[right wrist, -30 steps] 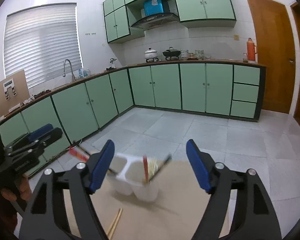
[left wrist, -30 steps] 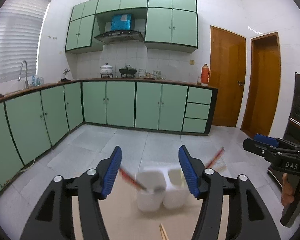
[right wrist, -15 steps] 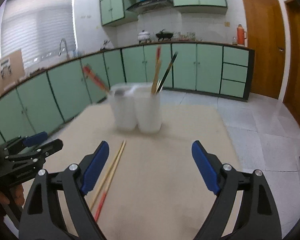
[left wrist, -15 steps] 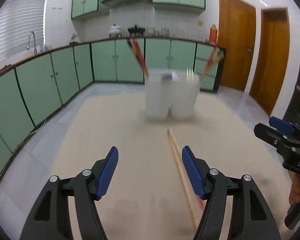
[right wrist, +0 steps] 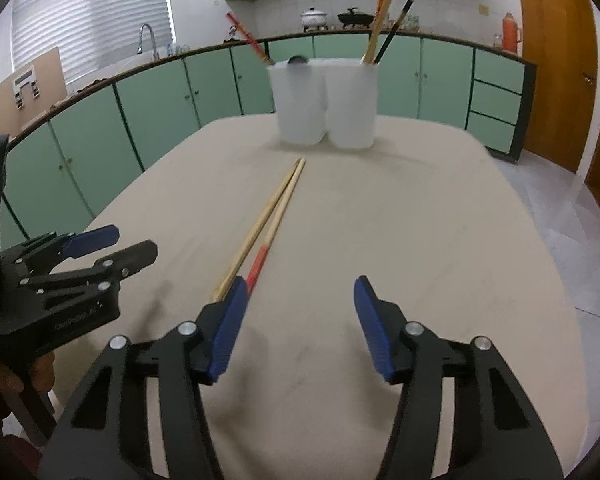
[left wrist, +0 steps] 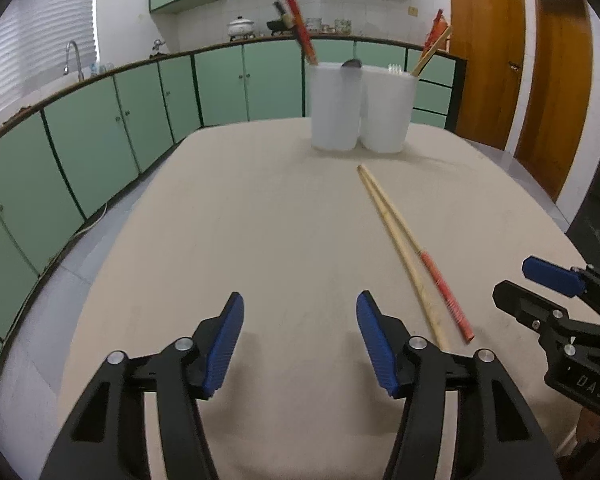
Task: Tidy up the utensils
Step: 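Move both tools back toward the last two chopsticks, then close the right tool on the red chopstick while the left tool grasps the wooden chopstick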
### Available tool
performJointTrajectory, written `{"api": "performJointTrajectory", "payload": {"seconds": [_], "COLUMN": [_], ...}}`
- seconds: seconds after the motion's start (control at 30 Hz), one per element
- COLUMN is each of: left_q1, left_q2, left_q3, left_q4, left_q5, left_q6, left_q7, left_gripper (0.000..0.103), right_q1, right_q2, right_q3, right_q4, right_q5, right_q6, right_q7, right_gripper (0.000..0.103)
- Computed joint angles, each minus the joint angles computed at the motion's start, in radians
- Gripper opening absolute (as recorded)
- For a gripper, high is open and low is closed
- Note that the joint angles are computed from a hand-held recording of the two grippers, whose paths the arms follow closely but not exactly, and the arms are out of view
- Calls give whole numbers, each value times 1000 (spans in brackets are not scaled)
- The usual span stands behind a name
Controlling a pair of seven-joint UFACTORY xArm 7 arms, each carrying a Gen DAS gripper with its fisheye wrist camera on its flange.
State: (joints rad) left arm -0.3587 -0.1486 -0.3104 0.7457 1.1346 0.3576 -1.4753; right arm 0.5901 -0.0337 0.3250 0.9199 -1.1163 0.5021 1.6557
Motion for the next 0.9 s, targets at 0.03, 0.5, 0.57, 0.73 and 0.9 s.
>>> {"api": "performJointTrajectory", "payload": {"seconds": [0.03,0.5,0.57,0.73,0.9], "left_q1": [0,55,59,64,62], "left_q2": [-5,-49,-47,-51,-51], "left_q3": [4,-21,-24,-31,-37], "left_q4": [-12,-69,-68,-71,-68], "left_q5": [-10,-54,-56,-51,-46], "left_q6": [-5,-65,-66,-65,-64], "left_q7": [2,8,8,-5,-9], "left_gripper": [58,58,58,58,58], "right_q1": [3,72,78,91,95], "right_q2": [15,89,90,108,109], "right_q3": [2,-29,-31,-36,-47], "right_q4": [7,68,69,89,90], "right_q5": [11,70,66,58,53], "right_q6": [-9,5,14,43,42], "right_q7": [-6,-97,-93,-79,-68], "right_gripper": [46,22,20,15,7]}}
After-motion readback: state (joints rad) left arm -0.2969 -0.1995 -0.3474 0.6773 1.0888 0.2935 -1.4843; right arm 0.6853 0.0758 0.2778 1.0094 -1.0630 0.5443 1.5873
